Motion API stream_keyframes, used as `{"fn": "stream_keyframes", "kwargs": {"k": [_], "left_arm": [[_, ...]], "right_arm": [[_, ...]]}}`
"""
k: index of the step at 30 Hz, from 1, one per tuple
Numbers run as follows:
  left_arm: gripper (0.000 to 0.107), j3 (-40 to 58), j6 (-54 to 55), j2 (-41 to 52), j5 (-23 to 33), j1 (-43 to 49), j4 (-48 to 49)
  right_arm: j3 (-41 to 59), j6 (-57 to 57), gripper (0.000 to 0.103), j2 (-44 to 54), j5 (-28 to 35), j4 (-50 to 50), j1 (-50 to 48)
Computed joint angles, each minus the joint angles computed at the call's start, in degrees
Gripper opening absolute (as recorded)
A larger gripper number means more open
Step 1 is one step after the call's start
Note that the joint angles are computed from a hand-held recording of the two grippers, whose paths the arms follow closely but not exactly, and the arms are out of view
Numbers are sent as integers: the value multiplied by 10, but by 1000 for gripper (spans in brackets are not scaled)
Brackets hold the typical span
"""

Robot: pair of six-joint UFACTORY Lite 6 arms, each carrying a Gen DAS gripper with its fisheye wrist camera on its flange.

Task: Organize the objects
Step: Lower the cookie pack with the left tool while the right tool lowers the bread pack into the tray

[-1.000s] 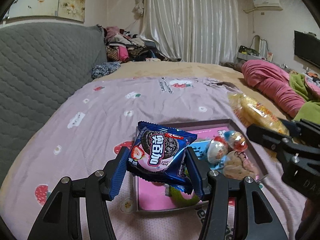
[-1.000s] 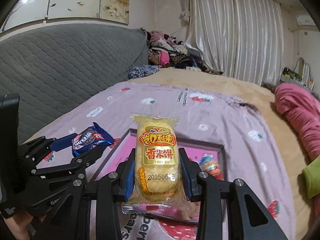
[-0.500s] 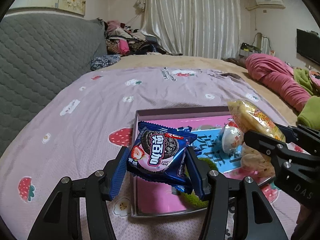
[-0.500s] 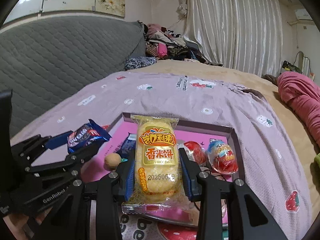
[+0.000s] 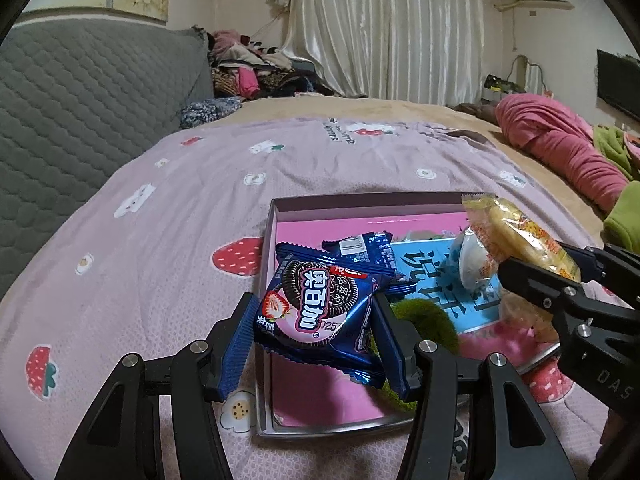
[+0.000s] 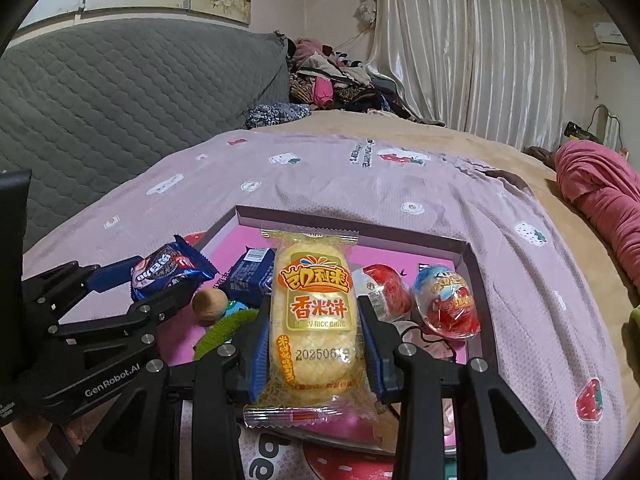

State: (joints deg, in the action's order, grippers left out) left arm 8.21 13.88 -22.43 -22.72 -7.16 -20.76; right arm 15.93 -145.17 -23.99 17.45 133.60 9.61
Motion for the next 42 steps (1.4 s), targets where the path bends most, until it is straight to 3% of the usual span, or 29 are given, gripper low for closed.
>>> {"fn": "stream_keyframes", "kwargs": {"k": [14, 25, 38, 42], "left_arm": [[58, 15, 4, 74, -36, -18, -12], [59, 26, 58, 106, -54, -52, -86], [60, 38, 35, 131, -39, -35, -46], [64, 38, 18, 131, -30, -24, -21]], "right_arm": [[14, -160, 39, 77, -8, 160, 27], [25, -192, 40, 106, -16, 191, 33], [29, -261, 41, 120, -29, 266, 54], [29, -275, 48, 120, -30, 282, 56]]}}
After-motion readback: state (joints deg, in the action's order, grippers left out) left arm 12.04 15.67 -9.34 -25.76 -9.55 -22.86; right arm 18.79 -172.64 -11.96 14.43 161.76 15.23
